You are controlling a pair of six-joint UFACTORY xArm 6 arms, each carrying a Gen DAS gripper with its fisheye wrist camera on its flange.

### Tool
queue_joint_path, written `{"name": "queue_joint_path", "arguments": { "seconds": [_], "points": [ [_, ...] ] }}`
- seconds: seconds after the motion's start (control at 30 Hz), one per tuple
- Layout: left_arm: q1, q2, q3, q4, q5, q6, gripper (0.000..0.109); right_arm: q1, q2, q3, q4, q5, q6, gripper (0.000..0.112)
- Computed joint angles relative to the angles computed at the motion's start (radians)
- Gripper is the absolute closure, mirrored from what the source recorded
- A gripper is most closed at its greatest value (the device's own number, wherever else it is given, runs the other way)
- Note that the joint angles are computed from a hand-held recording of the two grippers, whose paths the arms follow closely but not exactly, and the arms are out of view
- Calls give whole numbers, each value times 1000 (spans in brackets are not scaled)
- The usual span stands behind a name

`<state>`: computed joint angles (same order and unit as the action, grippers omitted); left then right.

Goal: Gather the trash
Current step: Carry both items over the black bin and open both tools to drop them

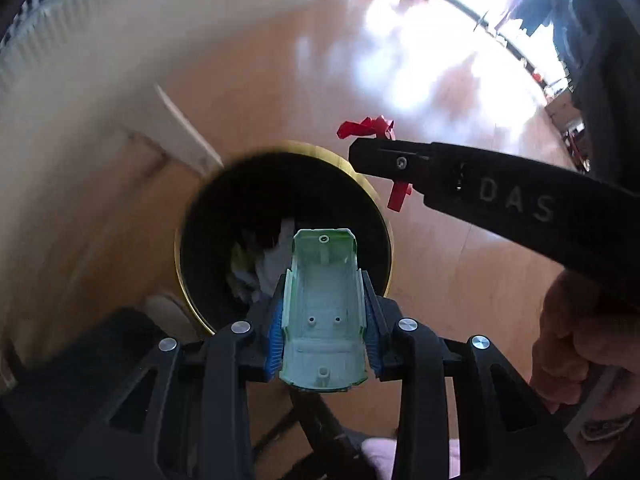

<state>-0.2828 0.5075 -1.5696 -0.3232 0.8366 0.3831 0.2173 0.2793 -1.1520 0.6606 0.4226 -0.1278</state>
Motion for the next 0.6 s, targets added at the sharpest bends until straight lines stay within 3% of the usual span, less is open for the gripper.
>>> {"name": "queue_joint_path", "arguments": {
  "seconds": [0.2, 0.6],
  "points": [
    [-10, 21, 2, 37, -16, 18, 76, -21, 39, 16, 88, 1, -66, 103],
    [-1, 35, -4, 25, 4, 43, 76, -9, 93, -64, 24, 35, 32, 103]
  ]
}}
